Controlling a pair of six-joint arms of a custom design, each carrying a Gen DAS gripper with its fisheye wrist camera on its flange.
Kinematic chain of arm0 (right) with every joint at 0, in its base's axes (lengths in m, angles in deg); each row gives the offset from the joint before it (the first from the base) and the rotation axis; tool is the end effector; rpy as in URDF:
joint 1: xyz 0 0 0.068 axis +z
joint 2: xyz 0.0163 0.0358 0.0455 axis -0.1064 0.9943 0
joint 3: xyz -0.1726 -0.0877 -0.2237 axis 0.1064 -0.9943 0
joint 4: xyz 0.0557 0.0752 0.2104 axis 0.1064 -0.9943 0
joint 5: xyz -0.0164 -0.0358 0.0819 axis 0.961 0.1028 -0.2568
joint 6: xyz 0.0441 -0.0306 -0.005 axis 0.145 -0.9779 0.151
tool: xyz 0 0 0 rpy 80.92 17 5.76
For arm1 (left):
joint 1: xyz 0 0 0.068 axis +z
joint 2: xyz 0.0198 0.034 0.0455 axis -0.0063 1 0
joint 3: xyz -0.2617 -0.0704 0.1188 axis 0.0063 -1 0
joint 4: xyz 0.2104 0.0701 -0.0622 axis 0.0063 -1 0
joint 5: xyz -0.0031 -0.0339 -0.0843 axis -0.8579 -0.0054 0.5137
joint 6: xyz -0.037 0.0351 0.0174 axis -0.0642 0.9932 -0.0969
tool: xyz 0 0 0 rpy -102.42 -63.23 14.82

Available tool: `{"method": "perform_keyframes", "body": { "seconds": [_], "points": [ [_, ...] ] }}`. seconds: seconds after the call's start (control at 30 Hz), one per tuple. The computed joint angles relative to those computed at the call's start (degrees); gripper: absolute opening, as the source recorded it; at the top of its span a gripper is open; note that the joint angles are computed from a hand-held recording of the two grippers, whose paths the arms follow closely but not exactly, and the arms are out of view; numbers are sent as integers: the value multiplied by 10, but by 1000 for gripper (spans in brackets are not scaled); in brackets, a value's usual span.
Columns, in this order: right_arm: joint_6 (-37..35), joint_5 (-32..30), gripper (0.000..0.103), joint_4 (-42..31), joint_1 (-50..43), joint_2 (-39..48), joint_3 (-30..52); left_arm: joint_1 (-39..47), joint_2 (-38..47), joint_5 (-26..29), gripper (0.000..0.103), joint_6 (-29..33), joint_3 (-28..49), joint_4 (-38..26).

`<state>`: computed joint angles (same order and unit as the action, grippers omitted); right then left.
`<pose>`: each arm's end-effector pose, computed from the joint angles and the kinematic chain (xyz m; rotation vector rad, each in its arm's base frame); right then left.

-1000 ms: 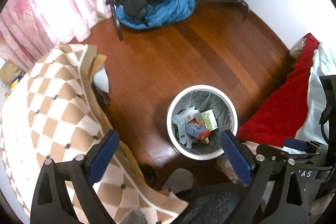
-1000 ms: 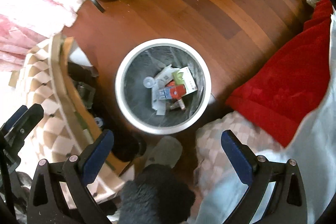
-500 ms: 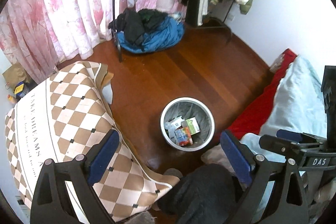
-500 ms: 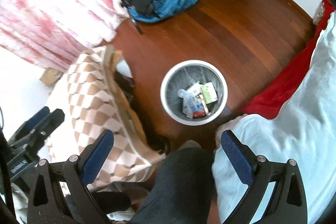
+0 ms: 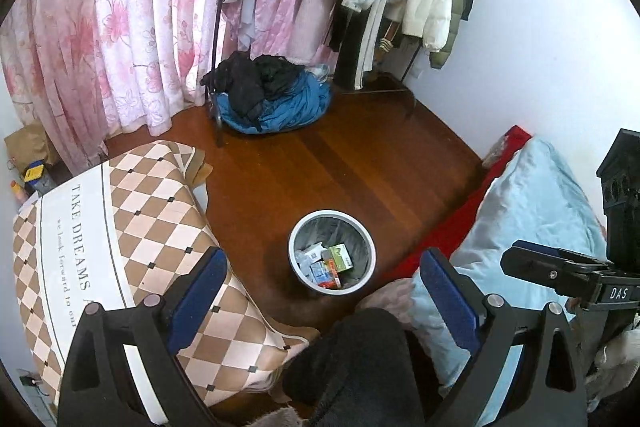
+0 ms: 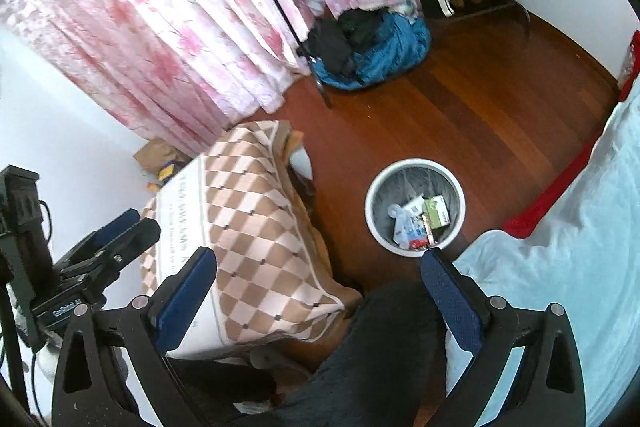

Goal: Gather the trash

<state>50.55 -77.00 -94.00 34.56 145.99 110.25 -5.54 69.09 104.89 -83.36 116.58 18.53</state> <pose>0.2159 0.1823 0.4446 0.2048 2.5982 0.5178 0.2850 -0.0388 0.4265 0.3008 2.4845 -0.4945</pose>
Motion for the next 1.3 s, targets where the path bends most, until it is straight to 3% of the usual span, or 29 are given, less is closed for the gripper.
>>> {"method": "perform_keyframes", "body": {
  "seconds": [0.23,0.6,0.93,1.3],
  "points": [
    [17,24,103,-46,44,18,73,19,-12,27,98,14,10,-27],
    [38,24,103,-44,59,8,46,29,-13,57,99,25,15,-48],
    [45,42,103,-53,76,6,33,16,-17,52,103,18,5,-44],
    [62,90,103,-115,94,26,78,7,-29,38,103,15,-22,-27]
  ]
}}
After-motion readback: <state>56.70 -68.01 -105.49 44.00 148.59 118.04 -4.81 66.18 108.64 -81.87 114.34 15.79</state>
